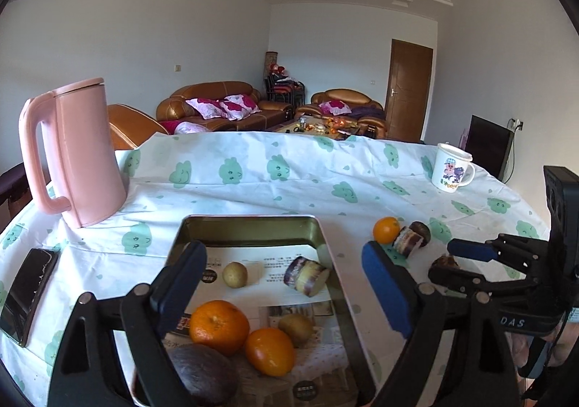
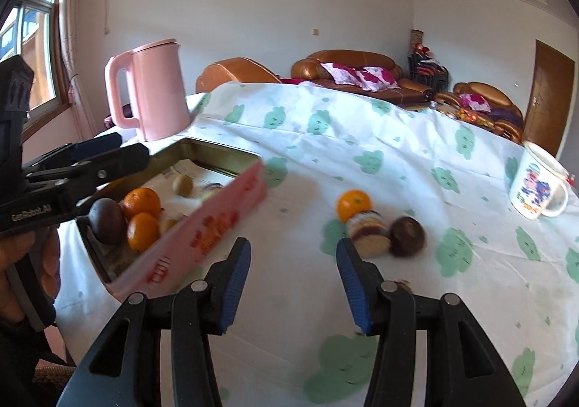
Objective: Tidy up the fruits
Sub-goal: 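Close the right gripper around the dark brown round fruit on the cloth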
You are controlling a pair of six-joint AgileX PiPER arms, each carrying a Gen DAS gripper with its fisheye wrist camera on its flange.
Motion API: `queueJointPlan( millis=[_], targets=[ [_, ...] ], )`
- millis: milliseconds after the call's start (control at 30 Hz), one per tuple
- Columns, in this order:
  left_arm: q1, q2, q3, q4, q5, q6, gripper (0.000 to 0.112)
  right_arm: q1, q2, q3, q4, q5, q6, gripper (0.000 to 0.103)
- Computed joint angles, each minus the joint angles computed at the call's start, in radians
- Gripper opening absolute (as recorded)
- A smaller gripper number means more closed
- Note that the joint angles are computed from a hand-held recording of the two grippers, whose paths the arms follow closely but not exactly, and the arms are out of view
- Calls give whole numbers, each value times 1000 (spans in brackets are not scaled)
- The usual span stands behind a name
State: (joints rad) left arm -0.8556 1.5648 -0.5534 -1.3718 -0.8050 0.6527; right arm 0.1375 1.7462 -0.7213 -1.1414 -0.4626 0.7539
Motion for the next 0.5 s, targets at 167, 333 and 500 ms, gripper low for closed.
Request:
queueJointPlan(
  millis=[167,333,500],
  targets=[
    [-38,93,-118,-18,36,63,90,-112,66,-93,-217,21,229,51],
    [-55,169,-223,-64,55,153,93,-104,99,-148,-414,24,406,51],
    [-43,216,-290,-97,83,213,93,-80,141,-200,-579,43,567,46]
  ],
)
